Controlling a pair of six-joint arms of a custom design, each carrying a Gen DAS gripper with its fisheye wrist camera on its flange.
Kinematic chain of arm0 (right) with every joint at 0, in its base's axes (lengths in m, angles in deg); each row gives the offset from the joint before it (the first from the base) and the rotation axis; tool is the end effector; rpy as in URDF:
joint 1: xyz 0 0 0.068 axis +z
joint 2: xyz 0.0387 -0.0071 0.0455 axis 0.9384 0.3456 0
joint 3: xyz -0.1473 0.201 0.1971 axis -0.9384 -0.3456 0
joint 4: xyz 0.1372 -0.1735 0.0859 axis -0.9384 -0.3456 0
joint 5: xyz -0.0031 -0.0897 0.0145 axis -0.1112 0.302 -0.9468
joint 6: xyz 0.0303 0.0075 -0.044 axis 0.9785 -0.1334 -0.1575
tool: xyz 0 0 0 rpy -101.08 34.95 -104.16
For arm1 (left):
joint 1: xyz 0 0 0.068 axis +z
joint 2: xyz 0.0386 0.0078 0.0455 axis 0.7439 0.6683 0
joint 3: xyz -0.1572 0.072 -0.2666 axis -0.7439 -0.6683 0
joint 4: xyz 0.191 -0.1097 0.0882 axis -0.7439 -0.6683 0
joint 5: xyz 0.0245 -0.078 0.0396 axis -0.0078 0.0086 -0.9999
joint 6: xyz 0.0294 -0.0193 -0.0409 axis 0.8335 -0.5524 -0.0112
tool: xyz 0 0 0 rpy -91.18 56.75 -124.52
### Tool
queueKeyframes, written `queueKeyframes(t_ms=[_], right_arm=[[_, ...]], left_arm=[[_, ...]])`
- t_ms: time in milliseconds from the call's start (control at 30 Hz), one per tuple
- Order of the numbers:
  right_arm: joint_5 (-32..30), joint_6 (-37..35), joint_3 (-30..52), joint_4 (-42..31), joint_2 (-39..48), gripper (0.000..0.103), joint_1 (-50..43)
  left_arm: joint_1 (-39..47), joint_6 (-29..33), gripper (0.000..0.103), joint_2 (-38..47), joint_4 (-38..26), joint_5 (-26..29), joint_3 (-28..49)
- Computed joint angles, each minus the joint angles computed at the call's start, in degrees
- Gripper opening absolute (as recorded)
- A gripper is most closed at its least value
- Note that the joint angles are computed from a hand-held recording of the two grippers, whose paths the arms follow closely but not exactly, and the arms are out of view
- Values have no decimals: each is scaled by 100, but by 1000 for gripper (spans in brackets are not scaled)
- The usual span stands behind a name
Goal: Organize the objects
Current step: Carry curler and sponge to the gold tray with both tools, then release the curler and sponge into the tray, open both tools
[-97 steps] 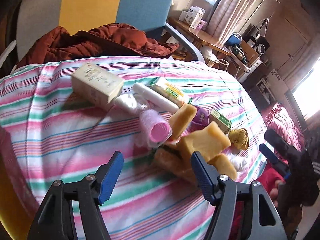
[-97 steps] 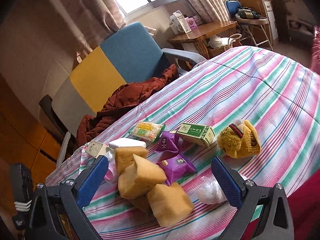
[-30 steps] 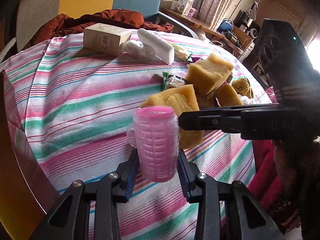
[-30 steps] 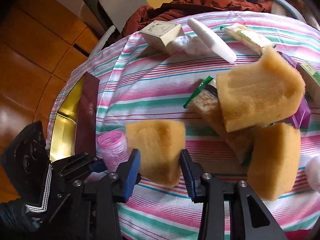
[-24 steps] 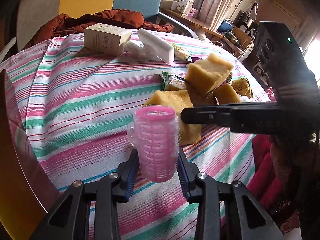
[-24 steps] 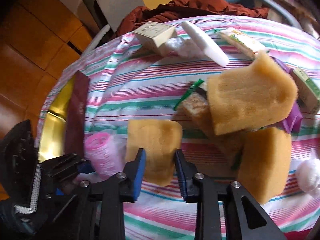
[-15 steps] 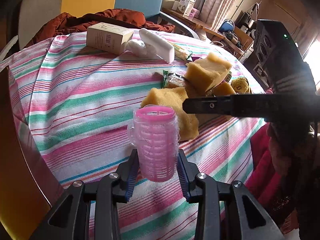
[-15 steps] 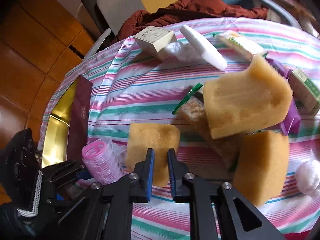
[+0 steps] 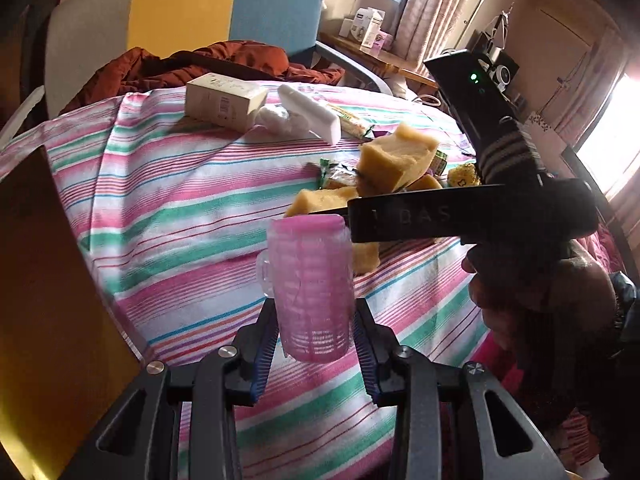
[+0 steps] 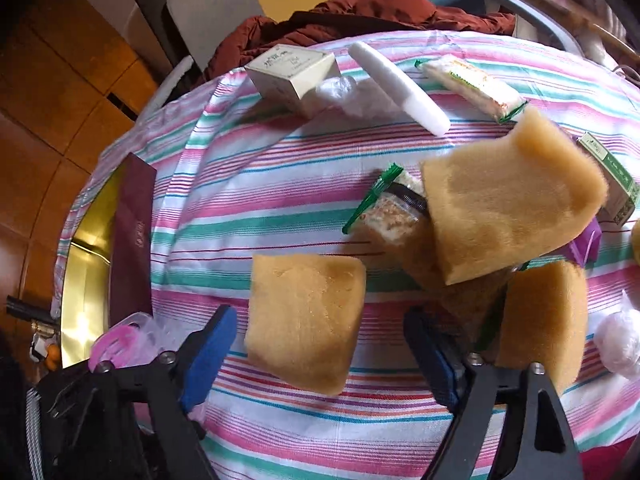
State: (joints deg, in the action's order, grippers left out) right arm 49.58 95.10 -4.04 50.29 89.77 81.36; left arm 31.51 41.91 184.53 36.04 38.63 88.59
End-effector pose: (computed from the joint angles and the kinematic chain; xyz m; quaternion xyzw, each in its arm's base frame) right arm 0.3302 0.0746 0.0419 0.0819 0.9631 0.1625 0.1981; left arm 0.3002 -0.1044 0.0567 0.2569 0.9119 -0.2188 0.2337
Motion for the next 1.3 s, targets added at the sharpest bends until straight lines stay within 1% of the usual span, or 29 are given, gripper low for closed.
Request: queueKeyframes(t_ms=[33,67,200,267,367,467,567,700,833,867,900,933,967,1000,1033,1100,1133,1200,1233,1267,1300], right_arm=[[-41,38,48,-18,49,66,19],[15,31,128,-149,91,59,69],[273,79,51,-131,8,54,230],[276,203,-166,33,-205,53,232],[270,176,-508,258,-782,54,406],[515,67,-455,82,-1338,54,779],[779,37,47,-292,-1494,54,1284],[1059,-193,1304,-1066,-1087,55,1977],[1345,-298,2948,-1919,-285,58,2378],[1507,-301,3407,-2179,-65,59,2450],[1731,-340,3824,-2415,131,62,2521],[1984,-433,4193,-2601,303,70,2611],[2179,-565,4563,-2778,466,77,2695],[2302,-677,4855,-2923,602,92,2763],[2442,-762,5131,-3066,718,99,2829],[2670,-962,5501,-3194,874,101,2952],[2866,-1040,5794,-3413,990,103,3008],[3531,-1090,6183,-3738,1154,103,3153],[3812,-1087,6198,-3788,1172,103,3222],[3778,-1056,6162,-3830,1165,103,3237],[3424,-1009,6037,-3821,1105,103,3193]], left_arm=[[68,37,36,-41,22,35,-61],[104,52,36,-73,48,26,-114],[327,119,36,-396,119,288,-377],[510,157,36,-664,75,500,-518],[953,228,37,-1174,-30,809,-746],[1594,307,37,-1620,-128,1031,-896],[2324,438,37,-1839,-257,1088,-932],[3232,625,37,-1622,-270,917,-808],[3964,708,37,-991,-320,657,-492],[4100,734,37,-863,-286,605,-455],[4227,757,37,-765,-265,534,-428],[4343,782,37,-660,-260,474,-392],[4433,831,41,-575,-248,448,-382],[4518,868,45,-502,-187,408,-419],[4560,863,47,-430,-118,354,-449],[4609,788,49,-310,-20,212,-442],[4626,717,50,-290,59,113,-461],[4696,664,52,-295,216,86,-505],[4713,626,52,-343,336,49,-565],[4710,593,53,-369,449,-22,-604],[4709,570,53,-358,624,-124,-646]])
